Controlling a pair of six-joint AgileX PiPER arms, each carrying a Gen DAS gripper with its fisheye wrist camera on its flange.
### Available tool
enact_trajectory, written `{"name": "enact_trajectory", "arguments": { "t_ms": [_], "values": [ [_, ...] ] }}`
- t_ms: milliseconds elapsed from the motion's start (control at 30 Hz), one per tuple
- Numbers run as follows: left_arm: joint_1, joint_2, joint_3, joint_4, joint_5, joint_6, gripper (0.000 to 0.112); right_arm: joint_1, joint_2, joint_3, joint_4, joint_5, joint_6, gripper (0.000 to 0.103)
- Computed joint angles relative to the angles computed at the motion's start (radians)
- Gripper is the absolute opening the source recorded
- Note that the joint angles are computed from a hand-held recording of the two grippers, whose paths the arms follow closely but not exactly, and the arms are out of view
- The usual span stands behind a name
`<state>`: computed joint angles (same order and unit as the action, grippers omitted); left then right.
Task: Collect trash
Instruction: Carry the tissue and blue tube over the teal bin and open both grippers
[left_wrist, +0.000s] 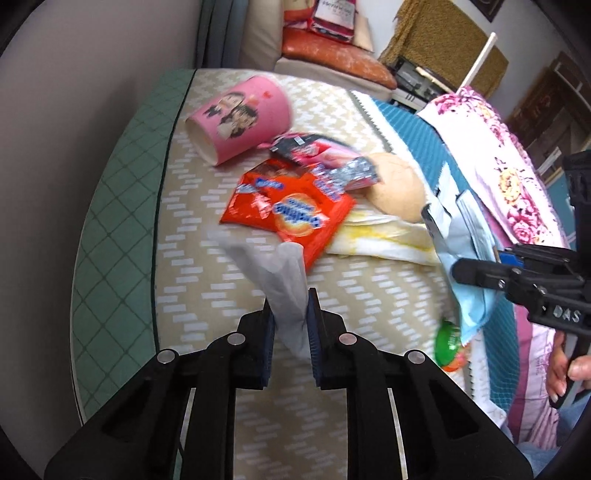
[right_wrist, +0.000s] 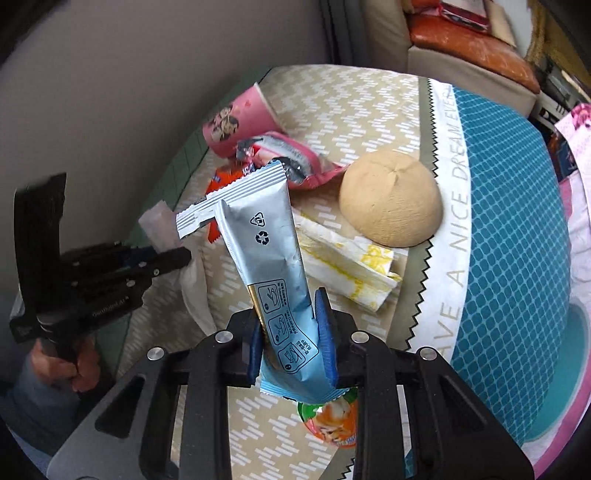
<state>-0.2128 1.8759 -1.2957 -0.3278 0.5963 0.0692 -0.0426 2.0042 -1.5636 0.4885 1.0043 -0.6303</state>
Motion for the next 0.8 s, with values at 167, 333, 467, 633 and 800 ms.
{"name": "enact_trajectory", "arguments": {
  "t_ms": [167,333,467,633,800],
  "values": [
    [-0.045,-0.029,-0.031,0.03,0.023,-0.036,0.017,-0.062,-0.036,0.037,0.051,-0.011,-0.01,0.024],
    [-0.102,-0.009,-0.105,0.092,0.052,-0.101,0.017,-0.143,-0.037,0.034,0.101,-0.004,-0.02,0.024],
    [-0.143,0.021,-0.177,0.101,0.083,-0.116,0.017,-0.227,-0.042,0.046,0.15,0.006,-0.043,0.024],
    [-0.216,0.1,-0.331,0.137,0.157,-0.153,0.017,-0.322,-0.041,0.043,0.196,0.023,-0.067,0.024],
    [-0.306,0.222,-0.549,0.185,0.242,-0.199,0.017,-0.421,-0.019,0.014,0.237,0.034,-0.088,0.024]
  ]
}}
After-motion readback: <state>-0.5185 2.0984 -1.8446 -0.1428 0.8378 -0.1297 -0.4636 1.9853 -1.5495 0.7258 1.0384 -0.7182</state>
